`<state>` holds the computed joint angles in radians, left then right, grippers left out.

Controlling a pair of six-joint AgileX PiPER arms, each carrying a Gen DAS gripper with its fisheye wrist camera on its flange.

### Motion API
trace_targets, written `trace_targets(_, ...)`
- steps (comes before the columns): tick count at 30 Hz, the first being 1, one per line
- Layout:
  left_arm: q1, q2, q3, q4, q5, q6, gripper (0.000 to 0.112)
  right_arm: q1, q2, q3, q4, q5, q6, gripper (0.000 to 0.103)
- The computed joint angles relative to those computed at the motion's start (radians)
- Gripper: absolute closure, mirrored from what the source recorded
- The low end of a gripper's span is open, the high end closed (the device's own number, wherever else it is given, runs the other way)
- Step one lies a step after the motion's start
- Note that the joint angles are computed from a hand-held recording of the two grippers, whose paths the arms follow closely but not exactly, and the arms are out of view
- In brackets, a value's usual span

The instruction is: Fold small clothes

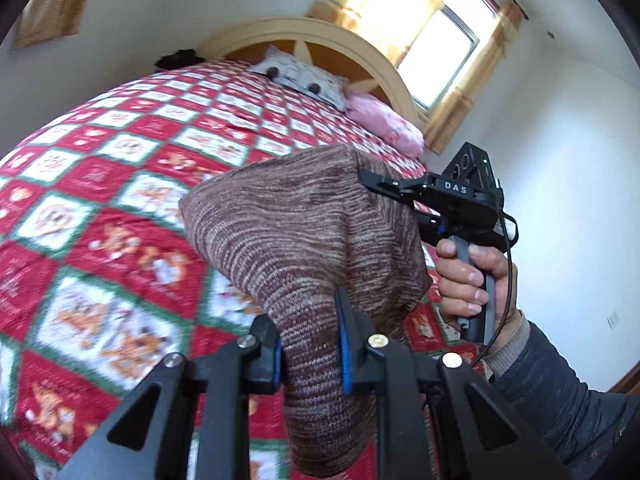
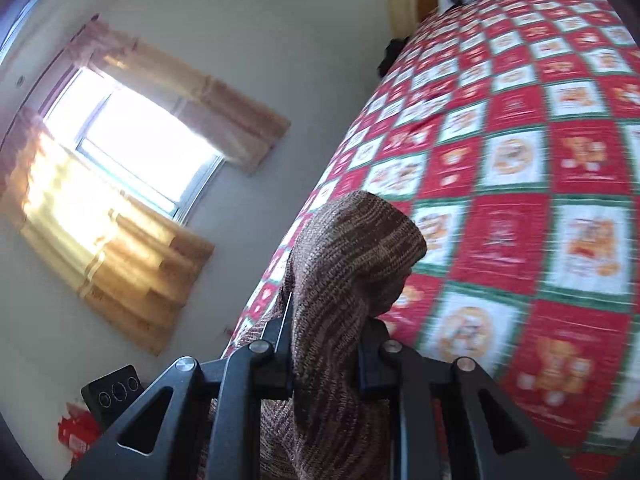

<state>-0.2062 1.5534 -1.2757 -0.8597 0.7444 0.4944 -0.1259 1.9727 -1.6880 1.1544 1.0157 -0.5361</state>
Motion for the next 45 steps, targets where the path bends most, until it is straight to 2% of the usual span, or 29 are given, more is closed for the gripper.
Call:
trace_targets(4,0.057,0.011,0.073,-0.038,-0.023,0.048,0.091,0.101,0.107,-0.156,-0.098,-0.019,0.123,0.081)
trace_targets(10,0.101,0.138,0.14,-0.123,-0.062,0.123,0.091,0.18,0.296,-0.347,-0.284,-0.014,0.298,0.078)
trace_targets(11,0.103,0.144,0.15,-0.144,-0.069,0.144,0.091,0.173,0.303,-0.331,-0.26,-0.025,0.295,0.075)
trace_targets(12,0.099,0.141,0.167,-0.169,-0.093,0.175,0.091,0.158,0.301,-0.296,-0.213,-0.032,0.27,0.059)
trace_targets(14,0.103,0.137,0.185,-0.216,-0.103,0.221,0.09,0.126,0.27,-0.202,-0.14,-0.032,0.193,0.044)
trace_targets(16,0.108,0.144,0.191,-0.25,-0.107,0.24,0.088,0.106,0.209,-0.101,-0.126,-0.043,0.126,0.044)
trace_targets(21,0.118,0.146,0.216,-0.335,-0.109,0.309,0.087,0.041,-0.053,0.282,-0.097,-0.124,-0.039,0.044)
trace_targets(23,0.125,0.135,0.236,-0.353,-0.108,0.331,0.087,0.029,-0.148,0.417,-0.073,-0.128,-0.116,0.044)
trace_targets(26,0.13,0.117,0.263,-0.365,-0.109,0.345,0.087,0.065,-0.231,0.538,-0.104,-0.169,-0.124,0.044)
trace_targets(28,0.133,0.118,0.261,-0.361,-0.105,0.334,0.087,0.135,-0.268,0.588,-0.198,-0.246,-0.066,0.044)
trace_targets(29,0.135,0.119,0.258,-0.353,-0.101,0.321,0.087,0.165,-0.279,0.595,-0.241,-0.27,-0.039,0.055)
trace_targets(30,0.137,0.115,0.26,-0.344,-0.097,0.309,0.087,0.211,-0.297,0.605,-0.324,-0.31,0.024,0.081)
trace_targets(31,0.138,0.108,0.261,-0.326,-0.09,0.288,0.087,0.231,-0.299,0.596,-0.372,-0.323,0.073,0.087)
trace_targets(33,0.125,0.092,0.254,-0.288,-0.091,0.253,0.087,0.225,-0.325,0.613,-0.365,-0.307,0.081,0.089)
trace_targets(35,0.101,0.075,0.245,-0.22,-0.091,0.2,0.088,0.196,-0.381,0.643,-0.362,-0.268,0.067,0.09)
trace_targets(37,0.06,0.073,0.234,-0.116,-0.123,0.128,0.087,0.184,-0.405,0.655,-0.397,-0.225,0.092,0.09)
trace_targets(38,0.046,0.07,0.239,-0.085,-0.148,0.11,0.081,0.191,-0.397,0.647,-0.436,-0.217,0.131,0.09)
trace_targets(39,0.041,0.068,0.247,-0.073,-0.165,0.098,0.079,0.2,-0.375,0.643,-0.472,-0.22,0.156,0.09)
trace_targets(41,0.06,0.069,0.248,-0.101,-0.138,0.112,0.078,0.181,-0.373,0.666,-0.437,-0.228,0.118,0.089)
trace_targets(43,0.084,0.041,0.251,-0.099,-0.128,0.11,0.078,0.153,-0.399,0.688,-0.408,-0.224,0.103,0.081)
trace_targets(44,0.095,0.017,0.259,-0.103,-0.142,0.12,0.076,0.157,-0.424,0.696,-0.443,-0.241,0.132,0.074)
trace_targets(45,0.11,-0.004,0.265,-0.116,-0.151,0.144,0.073,0.17,-0.452,0.706,-0.488,-0.27,0.169,0.071)
